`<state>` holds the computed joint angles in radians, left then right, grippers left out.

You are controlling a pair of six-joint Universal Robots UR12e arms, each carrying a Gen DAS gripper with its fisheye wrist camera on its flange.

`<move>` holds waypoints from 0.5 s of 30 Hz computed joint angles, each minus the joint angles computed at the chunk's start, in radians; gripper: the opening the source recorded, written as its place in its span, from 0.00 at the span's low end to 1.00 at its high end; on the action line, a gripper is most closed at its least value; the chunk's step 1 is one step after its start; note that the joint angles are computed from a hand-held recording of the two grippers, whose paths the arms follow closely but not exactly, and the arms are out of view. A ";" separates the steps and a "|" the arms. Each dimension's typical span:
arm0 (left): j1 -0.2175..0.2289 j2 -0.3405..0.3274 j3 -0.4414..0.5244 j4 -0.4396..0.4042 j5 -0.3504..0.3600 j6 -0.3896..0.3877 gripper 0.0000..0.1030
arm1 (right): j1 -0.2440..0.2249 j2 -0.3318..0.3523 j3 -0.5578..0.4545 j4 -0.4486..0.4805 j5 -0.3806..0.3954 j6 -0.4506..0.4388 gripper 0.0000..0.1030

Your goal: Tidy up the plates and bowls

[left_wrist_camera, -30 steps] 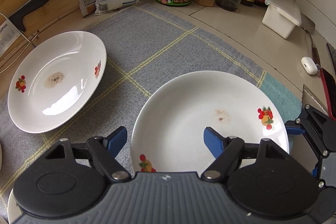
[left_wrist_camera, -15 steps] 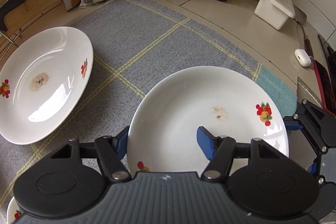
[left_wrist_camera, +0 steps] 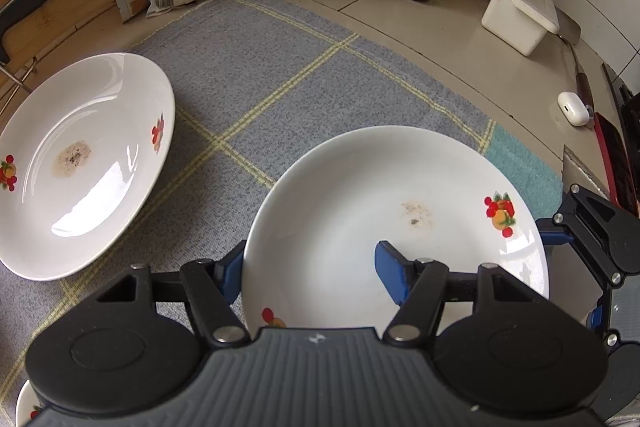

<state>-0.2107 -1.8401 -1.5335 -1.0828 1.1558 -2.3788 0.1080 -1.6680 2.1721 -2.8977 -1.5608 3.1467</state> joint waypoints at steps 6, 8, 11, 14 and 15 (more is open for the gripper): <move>0.001 0.004 -0.003 0.015 -0.005 -0.026 0.63 | -0.003 -0.001 -0.007 0.012 -0.002 -0.010 1.00; 0.001 0.004 -0.003 0.021 -0.009 -0.037 0.63 | -0.003 -0.001 -0.007 0.010 -0.006 -0.020 1.00; 0.000 0.003 -0.001 0.037 -0.017 -0.059 0.63 | -0.010 -0.001 -0.011 0.014 -0.004 -0.032 1.00; -0.003 -0.003 0.003 0.055 -0.020 -0.079 0.63 | -0.019 -0.001 -0.015 0.016 -0.004 -0.050 1.00; -0.006 -0.007 0.007 0.061 -0.020 -0.087 0.63 | -0.022 0.000 -0.016 0.016 -0.004 -0.057 1.00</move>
